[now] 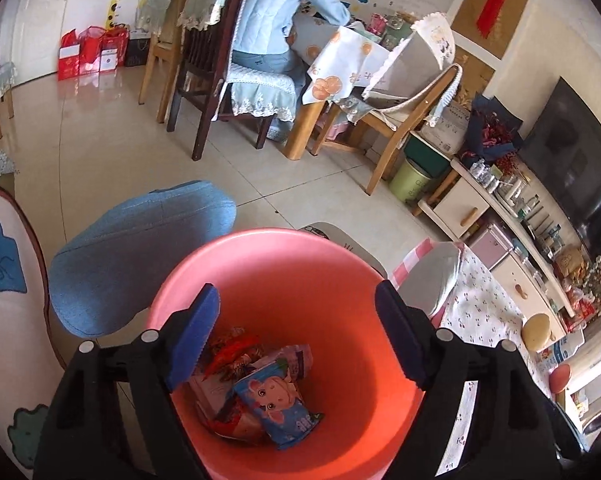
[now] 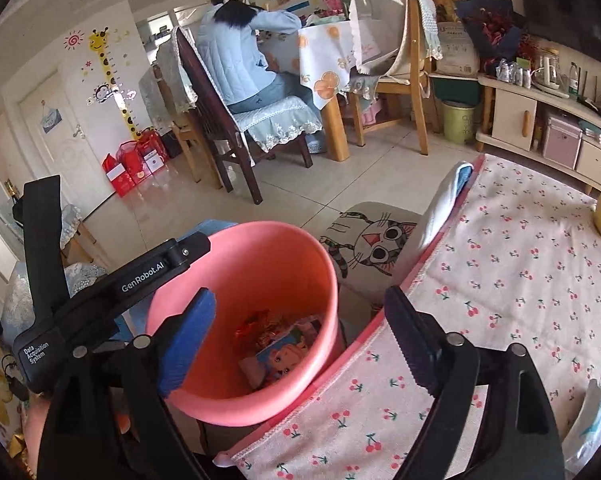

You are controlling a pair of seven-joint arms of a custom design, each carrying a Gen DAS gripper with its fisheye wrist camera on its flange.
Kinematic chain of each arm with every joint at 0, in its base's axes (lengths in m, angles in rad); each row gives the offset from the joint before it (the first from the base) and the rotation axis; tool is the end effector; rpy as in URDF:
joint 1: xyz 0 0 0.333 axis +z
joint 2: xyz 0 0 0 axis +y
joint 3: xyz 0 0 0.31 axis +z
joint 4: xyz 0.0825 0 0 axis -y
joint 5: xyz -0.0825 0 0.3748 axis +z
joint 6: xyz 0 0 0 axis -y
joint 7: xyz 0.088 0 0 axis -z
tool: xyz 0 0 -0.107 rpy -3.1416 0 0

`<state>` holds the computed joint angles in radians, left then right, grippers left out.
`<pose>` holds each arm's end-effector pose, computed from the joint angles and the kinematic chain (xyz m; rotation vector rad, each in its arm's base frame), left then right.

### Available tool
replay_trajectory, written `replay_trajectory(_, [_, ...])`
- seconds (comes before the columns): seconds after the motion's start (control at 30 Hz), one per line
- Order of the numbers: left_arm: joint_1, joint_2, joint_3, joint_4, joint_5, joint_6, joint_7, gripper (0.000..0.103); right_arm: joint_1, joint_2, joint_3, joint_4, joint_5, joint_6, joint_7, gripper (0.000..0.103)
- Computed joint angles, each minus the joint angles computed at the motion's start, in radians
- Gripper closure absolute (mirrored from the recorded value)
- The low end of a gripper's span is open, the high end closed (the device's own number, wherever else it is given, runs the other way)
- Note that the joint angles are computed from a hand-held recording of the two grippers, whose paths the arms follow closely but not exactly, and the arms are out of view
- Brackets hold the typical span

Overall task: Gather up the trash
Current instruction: 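Carry the red wrapper and blue wipe pack into the pink bucket and release them, then move both open grippers back over the table toward the white feather-print bag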

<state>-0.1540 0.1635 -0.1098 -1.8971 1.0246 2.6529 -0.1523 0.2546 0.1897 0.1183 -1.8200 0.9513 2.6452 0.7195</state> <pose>0.6009 -0.1831 0.4716 -2.1903 1.0459 -0.8643 0.6086 0.2097 0.4937 -1.9234 1.1405 -0.1427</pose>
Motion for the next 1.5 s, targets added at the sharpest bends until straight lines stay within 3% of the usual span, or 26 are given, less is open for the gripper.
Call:
replay_trajectory(0.27, [-0.065,0.045,0.004,0.071,0.266,0.031,-0.108,0.016,-0.032,-0.083,-0.032,-0.118,0.021,0.061,-0.077,0.011])
replay_trajectory(0.4, [-0.083,0.077,0.005,0.113,0.336,0.08,-0.132,0.012,-0.031,-0.131,-0.037,-0.199,0.091,0.176,-0.192,0.009])
replay_trajectory(0.67, [-0.118,0.119,-0.001,0.16,0.256,0.086,-0.015,0.012,-0.048,-0.167,-0.069,-0.243,0.251,0.253,-0.388,0.005])
replay_trajectory(0.87, [-0.144,0.172,-0.022,0.212,0.1,0.059,0.222,0.012,-0.07,-0.184,-0.092,-0.27,0.32,0.269,-0.455,0.005])
replay_trajectory(1.1, [-0.194,0.216,-0.016,0.261,0.018,0.051,0.37,0.012,-0.091,-0.206,-0.113,-0.308,0.37,0.276,-0.518,0.005])
replay_trajectory(1.33, [-0.224,0.252,-0.01,0.293,-0.047,0.067,0.418,0.011,-0.125,-0.213,-0.14,-0.321,0.361,0.224,-0.487,0.005])
replay_trajectory(1.5, [-0.255,0.283,-0.004,0.334,-0.069,0.028,0.465,0.011,-0.15,-0.206,-0.153,-0.32,0.37,0.209,-0.508,0.005])
